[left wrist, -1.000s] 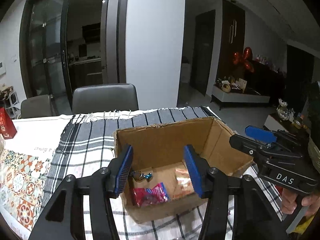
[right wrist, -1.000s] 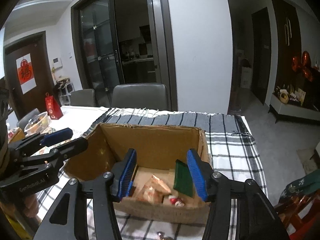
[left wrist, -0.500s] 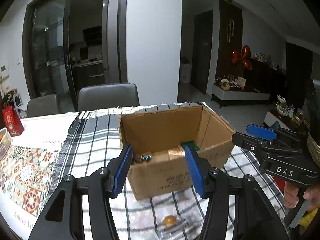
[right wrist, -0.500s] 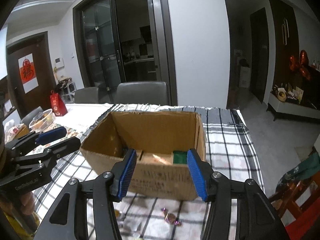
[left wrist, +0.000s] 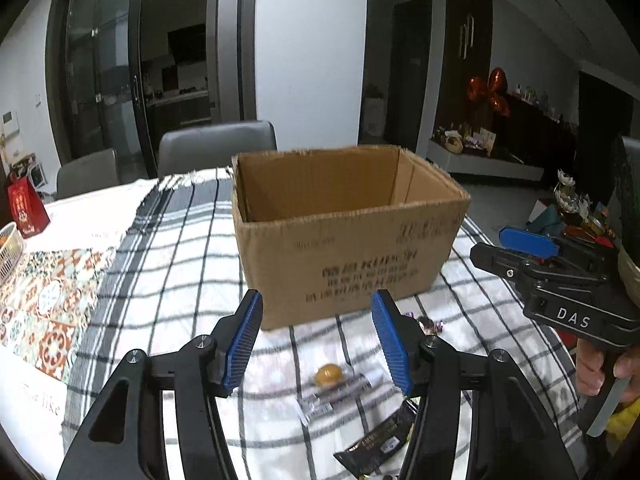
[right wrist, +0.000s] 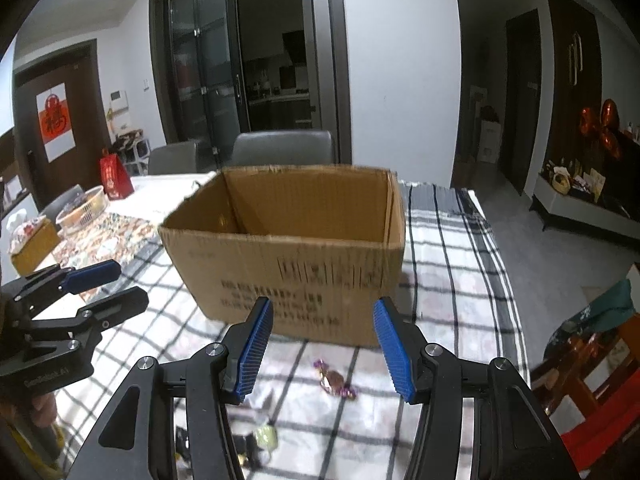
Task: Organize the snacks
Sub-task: 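Return both open tools to the snacks on the table, then grasp the orange-ball candy with the left tool while the right tool grasps the purple-wrapped candy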
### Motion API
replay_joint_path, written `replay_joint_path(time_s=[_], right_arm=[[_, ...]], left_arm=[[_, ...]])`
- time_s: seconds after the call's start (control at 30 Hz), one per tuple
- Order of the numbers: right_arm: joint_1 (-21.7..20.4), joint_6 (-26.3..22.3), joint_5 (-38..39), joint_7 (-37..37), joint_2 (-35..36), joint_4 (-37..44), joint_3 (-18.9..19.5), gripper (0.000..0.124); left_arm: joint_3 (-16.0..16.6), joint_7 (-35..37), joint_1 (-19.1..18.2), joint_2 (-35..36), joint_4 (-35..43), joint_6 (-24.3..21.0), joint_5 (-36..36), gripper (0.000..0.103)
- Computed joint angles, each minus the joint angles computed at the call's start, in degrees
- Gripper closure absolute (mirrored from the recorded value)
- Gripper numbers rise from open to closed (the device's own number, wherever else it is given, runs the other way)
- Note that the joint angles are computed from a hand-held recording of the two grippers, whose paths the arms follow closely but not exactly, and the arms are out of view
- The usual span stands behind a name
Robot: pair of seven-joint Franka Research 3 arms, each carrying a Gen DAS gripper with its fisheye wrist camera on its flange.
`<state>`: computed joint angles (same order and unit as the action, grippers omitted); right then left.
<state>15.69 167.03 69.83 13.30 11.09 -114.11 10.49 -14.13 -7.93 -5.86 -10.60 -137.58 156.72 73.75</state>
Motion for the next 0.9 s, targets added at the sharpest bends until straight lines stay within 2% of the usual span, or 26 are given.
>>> replay_joint_path(time_s=[0.33, 0.7, 0.9], right_arm=[[-0.8, -1.3, -7.3, 6.0, 2.8, -0.8, -0.5, 0.07], [-2.3, -3.8, -15.0, 11.9, 6.9, 0.3, 0.2, 0.07], [-2.6, -5.8, -19.6, 15.6, 9.5, 2.4, 0.5, 0.07]], left_arm=[[0.7, 2.1, -1.4, 4.6, 0.5, 1.0, -3.2, 0.047], [3.0, 4.4, -2.0, 10.2, 1.5, 5.0, -6.5, 0.048], [4.6, 6.1, -1.9, 13.0, 2.2, 8.4, -9.3, 0.054]])
